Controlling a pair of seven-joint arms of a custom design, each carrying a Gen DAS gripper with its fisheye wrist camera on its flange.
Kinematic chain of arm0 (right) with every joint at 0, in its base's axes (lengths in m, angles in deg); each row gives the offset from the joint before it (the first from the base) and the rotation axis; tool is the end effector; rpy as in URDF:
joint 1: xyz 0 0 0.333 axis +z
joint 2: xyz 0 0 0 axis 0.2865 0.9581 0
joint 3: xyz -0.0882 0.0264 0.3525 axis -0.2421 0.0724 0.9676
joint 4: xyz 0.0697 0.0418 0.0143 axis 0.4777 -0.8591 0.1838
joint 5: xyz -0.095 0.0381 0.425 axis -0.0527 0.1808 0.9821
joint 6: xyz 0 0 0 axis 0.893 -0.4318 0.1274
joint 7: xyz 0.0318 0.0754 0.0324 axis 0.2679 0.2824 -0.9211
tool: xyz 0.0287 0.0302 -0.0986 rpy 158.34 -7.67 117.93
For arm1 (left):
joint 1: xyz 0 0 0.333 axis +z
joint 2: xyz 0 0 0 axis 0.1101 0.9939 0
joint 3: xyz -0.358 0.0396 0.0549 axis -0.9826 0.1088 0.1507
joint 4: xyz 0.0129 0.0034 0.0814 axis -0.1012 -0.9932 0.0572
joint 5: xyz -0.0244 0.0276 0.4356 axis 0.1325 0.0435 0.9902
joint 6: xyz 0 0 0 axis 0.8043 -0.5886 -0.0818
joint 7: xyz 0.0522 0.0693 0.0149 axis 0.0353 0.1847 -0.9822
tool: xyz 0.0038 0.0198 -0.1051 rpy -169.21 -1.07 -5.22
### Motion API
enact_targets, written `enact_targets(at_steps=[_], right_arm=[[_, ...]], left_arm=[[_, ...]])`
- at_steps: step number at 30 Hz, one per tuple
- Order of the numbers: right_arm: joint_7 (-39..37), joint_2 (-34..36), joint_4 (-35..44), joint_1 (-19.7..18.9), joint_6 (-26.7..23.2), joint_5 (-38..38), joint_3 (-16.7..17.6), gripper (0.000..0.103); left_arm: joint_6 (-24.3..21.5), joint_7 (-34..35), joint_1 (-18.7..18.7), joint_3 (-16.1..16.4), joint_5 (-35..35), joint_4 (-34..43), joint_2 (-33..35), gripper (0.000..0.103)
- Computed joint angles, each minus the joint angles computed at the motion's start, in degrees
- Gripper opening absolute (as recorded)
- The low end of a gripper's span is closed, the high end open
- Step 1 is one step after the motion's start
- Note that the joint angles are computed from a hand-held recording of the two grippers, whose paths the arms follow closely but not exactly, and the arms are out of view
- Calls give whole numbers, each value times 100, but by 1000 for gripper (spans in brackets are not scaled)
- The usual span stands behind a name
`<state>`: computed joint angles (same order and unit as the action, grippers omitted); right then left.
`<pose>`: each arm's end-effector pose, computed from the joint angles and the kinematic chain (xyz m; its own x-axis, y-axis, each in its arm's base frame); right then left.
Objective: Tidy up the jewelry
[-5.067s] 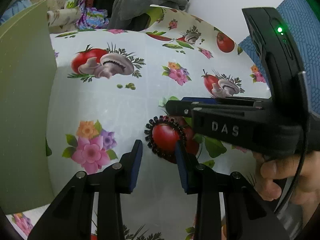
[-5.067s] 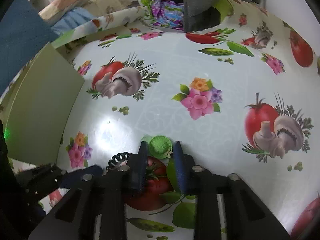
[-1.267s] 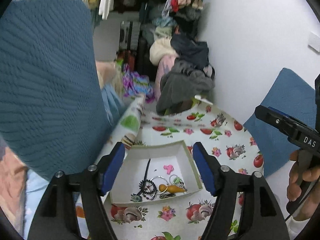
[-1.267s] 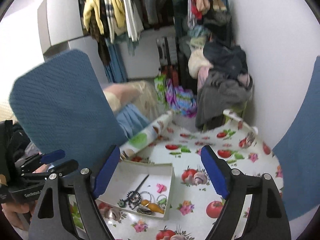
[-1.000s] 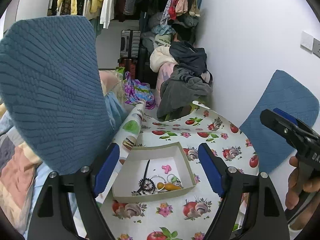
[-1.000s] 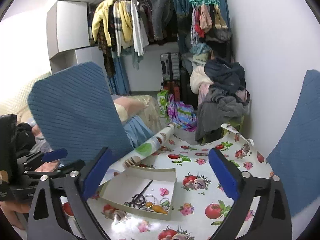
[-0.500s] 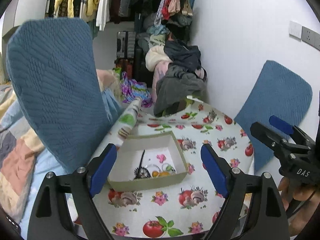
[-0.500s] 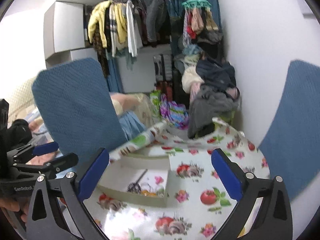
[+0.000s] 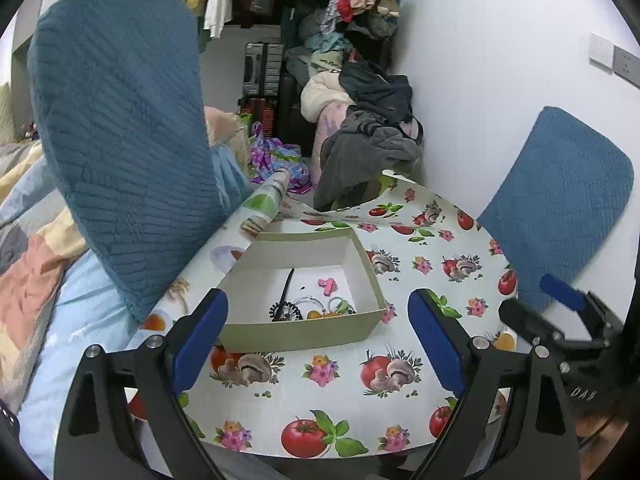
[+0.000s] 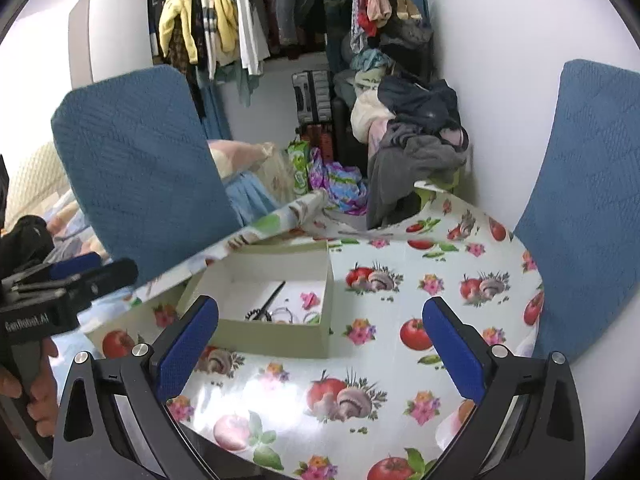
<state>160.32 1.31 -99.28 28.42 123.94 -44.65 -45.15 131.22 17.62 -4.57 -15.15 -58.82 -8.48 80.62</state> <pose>0.5541 0.1386 0.7354 0.0636 -0.9925 -0.1043 -0.5709 0.0495 -0.8195 0.6013 -0.2533 0.7335 -0.2404 -0.9570 0.1623 -0.6477 0.0336 -0.7612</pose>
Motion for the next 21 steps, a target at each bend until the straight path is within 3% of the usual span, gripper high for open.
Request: enact_targets(at_steps=[3, 21], right_arm=[[42, -12, -85, 0, -43, 1, 15, 103], [113, 18, -179, -25, -100, -139, 31, 103]], left_arm=[[105, -200, 24, 7, 130, -138, -71, 103], [57, -241, 81, -3, 119, -386, -102, 103]])
